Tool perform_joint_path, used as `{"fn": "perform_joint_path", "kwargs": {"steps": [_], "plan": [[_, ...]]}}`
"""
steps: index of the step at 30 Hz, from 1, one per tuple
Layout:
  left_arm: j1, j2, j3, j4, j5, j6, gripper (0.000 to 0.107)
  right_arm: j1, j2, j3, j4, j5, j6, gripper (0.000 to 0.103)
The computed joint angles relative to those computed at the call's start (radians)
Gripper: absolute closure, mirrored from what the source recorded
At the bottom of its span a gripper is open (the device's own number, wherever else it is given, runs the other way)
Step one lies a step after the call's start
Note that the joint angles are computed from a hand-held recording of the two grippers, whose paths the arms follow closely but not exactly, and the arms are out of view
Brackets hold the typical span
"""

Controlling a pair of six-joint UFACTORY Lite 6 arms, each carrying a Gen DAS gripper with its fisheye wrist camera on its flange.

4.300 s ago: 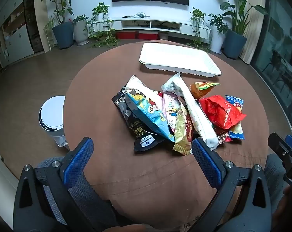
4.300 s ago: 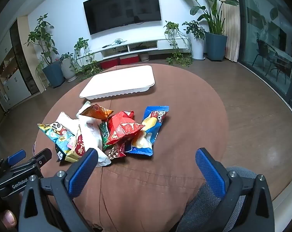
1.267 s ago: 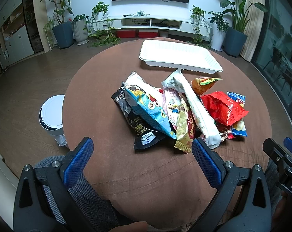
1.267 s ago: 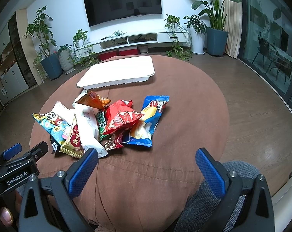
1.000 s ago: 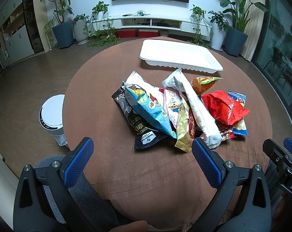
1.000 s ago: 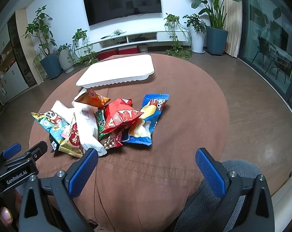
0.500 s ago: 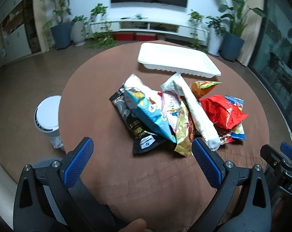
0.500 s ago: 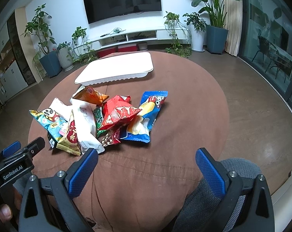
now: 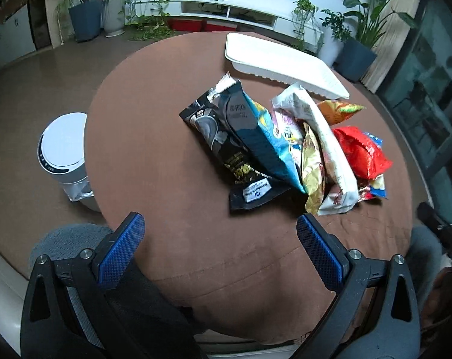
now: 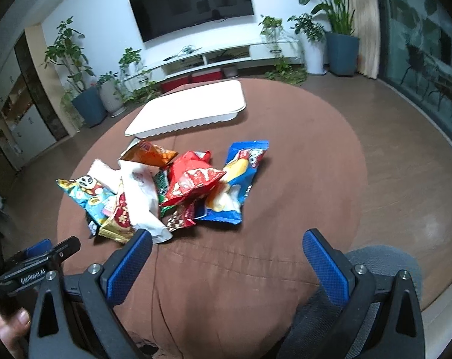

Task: Organize snacks
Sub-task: 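Grasp the black-and-silver bag with the left gripper while the right gripper grasps the blue Tip Top packet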

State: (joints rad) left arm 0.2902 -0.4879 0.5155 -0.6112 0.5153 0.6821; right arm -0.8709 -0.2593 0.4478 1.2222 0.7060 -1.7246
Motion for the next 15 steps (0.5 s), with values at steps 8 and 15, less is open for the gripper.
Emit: {"fn": "perform_joint_path", "kwargs": {"steps": [8,15], "plan": [[-0.024,0.126,0.132,-0.290,0.047,0.181,0.013,0.031,0.207,0.131,-0.002,0.011,0.039,0.024],[-0.132,0.243,0.187,-0.257,-0.050,0.114,0.042,0.038,0.293,0.197,-0.013,0.009,0.017,0.033]]}}
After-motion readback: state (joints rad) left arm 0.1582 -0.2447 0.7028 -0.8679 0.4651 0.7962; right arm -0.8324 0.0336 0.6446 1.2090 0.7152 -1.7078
